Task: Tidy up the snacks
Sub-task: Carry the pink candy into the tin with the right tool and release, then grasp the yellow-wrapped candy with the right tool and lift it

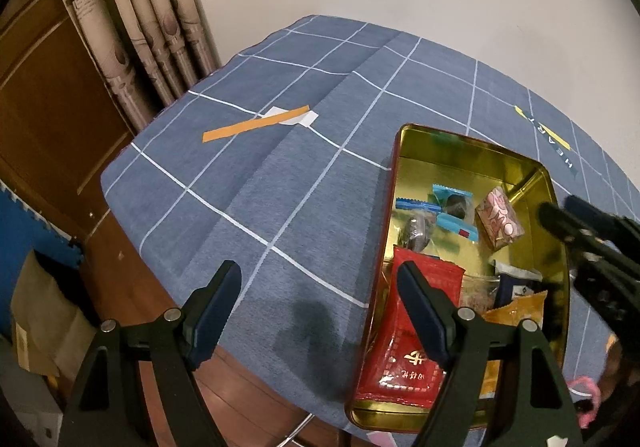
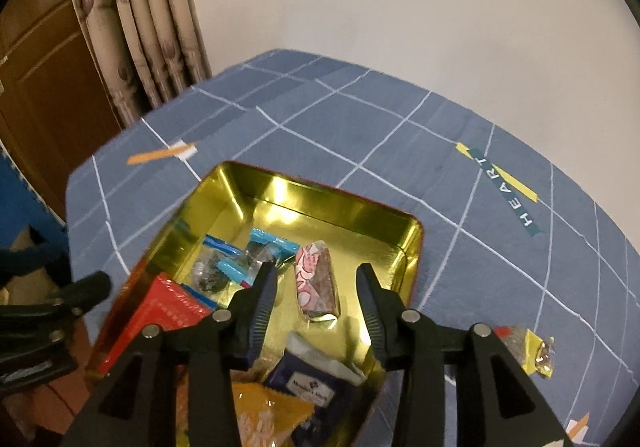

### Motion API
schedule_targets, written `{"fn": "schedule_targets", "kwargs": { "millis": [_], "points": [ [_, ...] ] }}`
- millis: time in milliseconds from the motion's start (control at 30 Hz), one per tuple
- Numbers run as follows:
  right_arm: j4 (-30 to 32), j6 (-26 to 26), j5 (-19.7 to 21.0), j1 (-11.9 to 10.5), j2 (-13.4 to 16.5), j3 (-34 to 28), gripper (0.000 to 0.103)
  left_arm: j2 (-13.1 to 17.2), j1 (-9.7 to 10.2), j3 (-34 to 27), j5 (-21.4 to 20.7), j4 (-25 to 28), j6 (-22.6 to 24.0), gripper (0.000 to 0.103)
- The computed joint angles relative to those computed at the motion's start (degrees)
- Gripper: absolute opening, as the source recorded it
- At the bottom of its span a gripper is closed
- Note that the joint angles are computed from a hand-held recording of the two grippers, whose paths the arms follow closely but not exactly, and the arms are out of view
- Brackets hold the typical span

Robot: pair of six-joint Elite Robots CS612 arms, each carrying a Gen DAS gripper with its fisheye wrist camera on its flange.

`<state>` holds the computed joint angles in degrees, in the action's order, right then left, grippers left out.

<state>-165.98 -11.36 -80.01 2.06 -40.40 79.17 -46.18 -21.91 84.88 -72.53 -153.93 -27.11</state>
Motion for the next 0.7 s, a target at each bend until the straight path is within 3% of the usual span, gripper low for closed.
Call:
{"fn": "schedule_targets", "kwargs": {
  "millis": [167,467,567,700],
  "points": [
    [-3.42,1.72,0.07,-1.75,-2.00,3.46,0.044,0.03,-0.08,-0.06,0.28,0.20,0.10,0.077],
    [-4.19,7.01,-6.12,-6.22,-3.53,6.54,0.045,0.15,-0.31,-0.23,0.88,0.67,0.67,0.077],
    [-1.90,10.40,-9.37,-7.34,-3.18,5.90,0.045,0.19,-0.34,-0.30,1.14,0.90,0.72,0.077],
    [2.81,15.96,-8.77,-8.61,-2.44,3.99,0.045,0.41,-0.31,-0.59,1.08,1.46,0.76,0.077]
  ]
}}
